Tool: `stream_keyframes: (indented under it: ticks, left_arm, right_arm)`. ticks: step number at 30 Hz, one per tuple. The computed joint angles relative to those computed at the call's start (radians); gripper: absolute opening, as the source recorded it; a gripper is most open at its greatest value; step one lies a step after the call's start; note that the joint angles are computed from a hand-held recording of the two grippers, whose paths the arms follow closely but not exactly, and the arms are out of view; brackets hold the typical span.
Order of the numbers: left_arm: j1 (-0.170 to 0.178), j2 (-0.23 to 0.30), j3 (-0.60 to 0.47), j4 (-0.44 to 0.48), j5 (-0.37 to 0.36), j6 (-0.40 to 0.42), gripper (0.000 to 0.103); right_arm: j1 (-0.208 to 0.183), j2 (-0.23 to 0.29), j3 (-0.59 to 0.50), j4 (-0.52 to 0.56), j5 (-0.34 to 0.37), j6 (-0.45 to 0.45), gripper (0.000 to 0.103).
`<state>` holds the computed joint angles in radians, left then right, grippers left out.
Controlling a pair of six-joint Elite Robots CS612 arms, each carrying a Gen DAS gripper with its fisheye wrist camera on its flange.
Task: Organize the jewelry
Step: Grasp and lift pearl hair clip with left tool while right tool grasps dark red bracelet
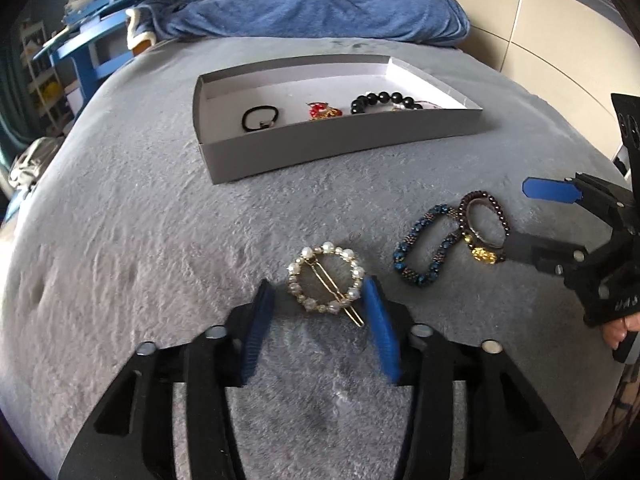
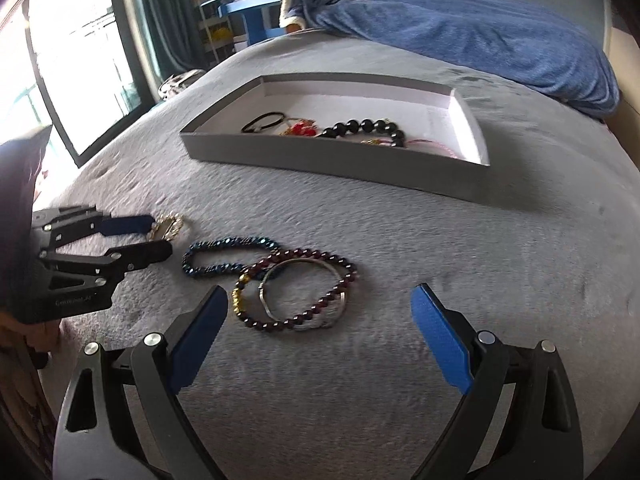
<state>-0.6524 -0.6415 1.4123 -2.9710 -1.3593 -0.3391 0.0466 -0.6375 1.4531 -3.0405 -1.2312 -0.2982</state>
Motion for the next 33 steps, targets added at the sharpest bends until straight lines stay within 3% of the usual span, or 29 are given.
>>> stream_keyframes:
  ticks: [2, 5, 10, 17, 22, 27, 31, 33]
  left_arm:
    - [-0.001, 0.002, -0.003, 0.002, 0.013, -0.003, 0.065]
    - [0.000, 0.006, -0.012, 0.008, 0.018, -0.010, 0.066]
    - [0.003, 0.014, -0.026, 0.014, 0.018, -0.013, 0.066]
    - [0.000, 0.019, -0.035, 0.022, 0.023, 0.002, 0.066]
    - [0.001, 0.021, -0.037, 0.021, 0.020, 0.004, 0.066]
    - [0.002, 0.022, -0.038, 0.019, 0.012, 0.004, 0.063]
    - [0.004, 0.022, -0.039, 0.010, -0.007, 0.010, 0.052]
    - [0.005, 0.022, -0.038, 0.009, -0.011, 0.010, 0.051]
  right_arm:
    - [0.002, 0.001, 0.001, -0.004, -0.010, -0.005, 0.090]
    - [-0.004, 0.002, -0.004, 0.004, -0.008, 0.027, 0.077]
    - [-0.012, 0.005, -0.020, 0.042, -0.028, 0.096, 0.048]
    - [-0.009, 0.011, -0.034, 0.059, -0.023, 0.117, 0.040]
    - [-0.002, 0.017, -0.051, 0.095, -0.022, 0.108, 0.011]
    - [-0.009, 0.014, -0.043, 0.053, 0.009, 0.125, 0.006]
    - [-0.018, 0.009, -0.034, -0.003, 0.027, 0.158, 0.006]
    - [-0.023, 0.008, -0.034, -0.018, 0.031, 0.178, 0.006]
